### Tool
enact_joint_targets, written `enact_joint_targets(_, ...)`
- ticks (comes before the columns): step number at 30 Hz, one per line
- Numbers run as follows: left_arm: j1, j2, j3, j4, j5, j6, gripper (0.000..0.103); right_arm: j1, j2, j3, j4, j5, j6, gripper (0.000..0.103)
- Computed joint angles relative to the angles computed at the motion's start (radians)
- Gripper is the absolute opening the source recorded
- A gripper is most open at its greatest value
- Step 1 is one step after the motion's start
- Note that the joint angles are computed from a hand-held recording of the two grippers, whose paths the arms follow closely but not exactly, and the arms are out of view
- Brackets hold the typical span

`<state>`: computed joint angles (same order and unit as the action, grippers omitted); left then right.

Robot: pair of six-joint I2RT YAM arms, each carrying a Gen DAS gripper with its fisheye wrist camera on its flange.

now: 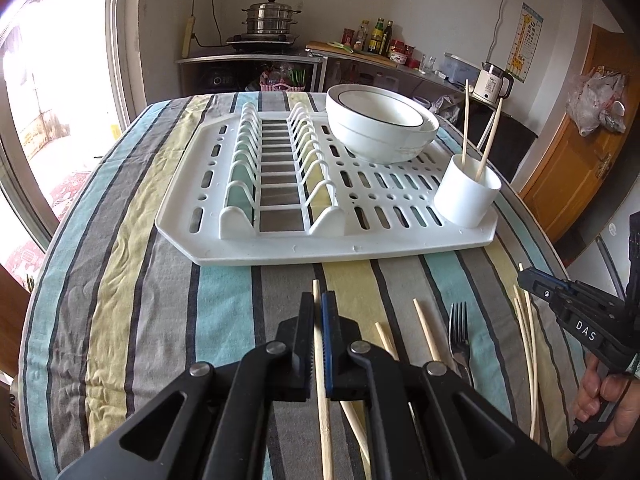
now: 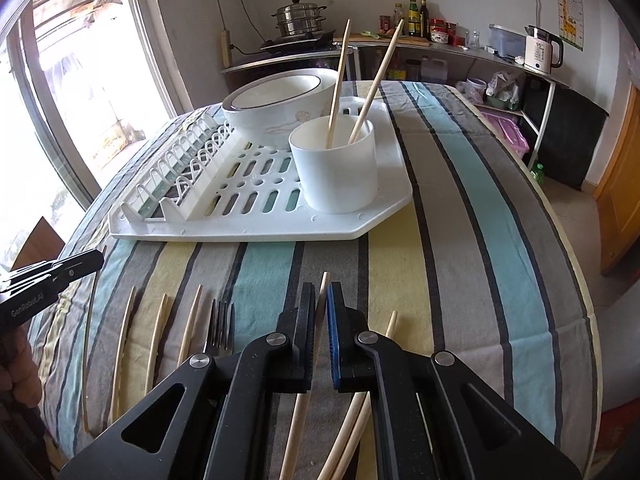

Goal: Organize utensils

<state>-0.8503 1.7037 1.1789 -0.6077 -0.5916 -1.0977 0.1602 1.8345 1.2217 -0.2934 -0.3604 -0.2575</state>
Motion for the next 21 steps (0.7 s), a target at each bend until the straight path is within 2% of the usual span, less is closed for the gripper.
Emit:
enact_joint_targets(10, -0.106, -0.075, 0.093, -0.144, -0.142, -0.023, 0.003, -0.025, -0.183, -0.080, 0.007, -0.096, 0.011, 0.005)
enact_joint_targets(21, -0.229, -0.094, 0.164, -0.280, -0.259, -0.113, 0.003, -0.061, -0.341, -0.173, 0.014, -0.170, 0.000, 0.005)
